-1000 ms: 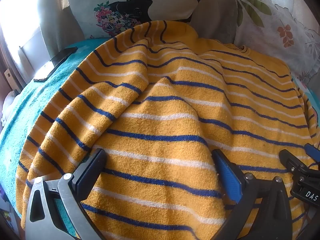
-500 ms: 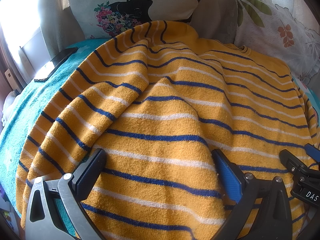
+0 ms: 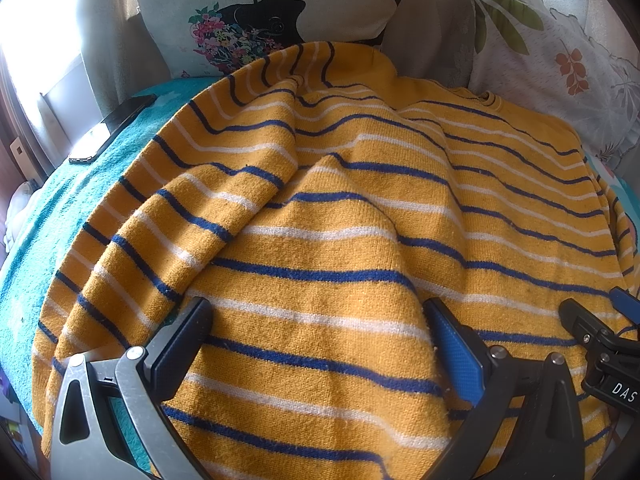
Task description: Fold small clothes
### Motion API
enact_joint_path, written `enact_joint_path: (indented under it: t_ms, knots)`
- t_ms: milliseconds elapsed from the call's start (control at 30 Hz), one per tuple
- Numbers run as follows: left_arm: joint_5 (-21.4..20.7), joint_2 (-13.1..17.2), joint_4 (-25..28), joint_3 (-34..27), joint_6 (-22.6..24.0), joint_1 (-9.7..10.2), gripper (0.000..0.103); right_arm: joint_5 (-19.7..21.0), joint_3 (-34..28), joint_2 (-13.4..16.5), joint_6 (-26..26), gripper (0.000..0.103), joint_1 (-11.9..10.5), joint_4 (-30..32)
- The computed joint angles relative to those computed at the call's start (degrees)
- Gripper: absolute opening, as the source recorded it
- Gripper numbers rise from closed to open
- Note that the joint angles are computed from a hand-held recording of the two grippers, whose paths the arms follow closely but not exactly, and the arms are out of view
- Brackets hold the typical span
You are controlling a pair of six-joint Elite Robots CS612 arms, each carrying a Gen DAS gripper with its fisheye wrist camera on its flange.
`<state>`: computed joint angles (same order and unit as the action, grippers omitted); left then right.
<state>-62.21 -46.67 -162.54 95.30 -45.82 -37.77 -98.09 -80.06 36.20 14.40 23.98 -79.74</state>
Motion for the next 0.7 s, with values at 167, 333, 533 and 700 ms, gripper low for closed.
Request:
enact_joint_path:
  t_ms: [167, 333, 533, 700]
  knots:
    - [0.01, 0.01, -0.02, 0.0, 0.0, -0.01, 0.103, 0.0, 0.0, 0.0, 0.0, 0.103, 0.0, 0.0]
    - [0.33, -0.03, 0.29, -0.01, -0.36, -0.09, 0.103, 0.03, -0.08, 0.03, -0.01, 0.103, -0.03, 0.01]
    - [0.26, -0.52, -1.63, 1.2, -0.49, -0.58, 0.103, -0.33, 0.07, -0.1, -0.2, 0.103, 0.05, 0.2]
    - [0.57, -0.59, -1.14, 1.26, -0.3, -0.62, 0.103, -0.37, 0.23, -0.16, -0.12, 0.103, 0.11, 0.1]
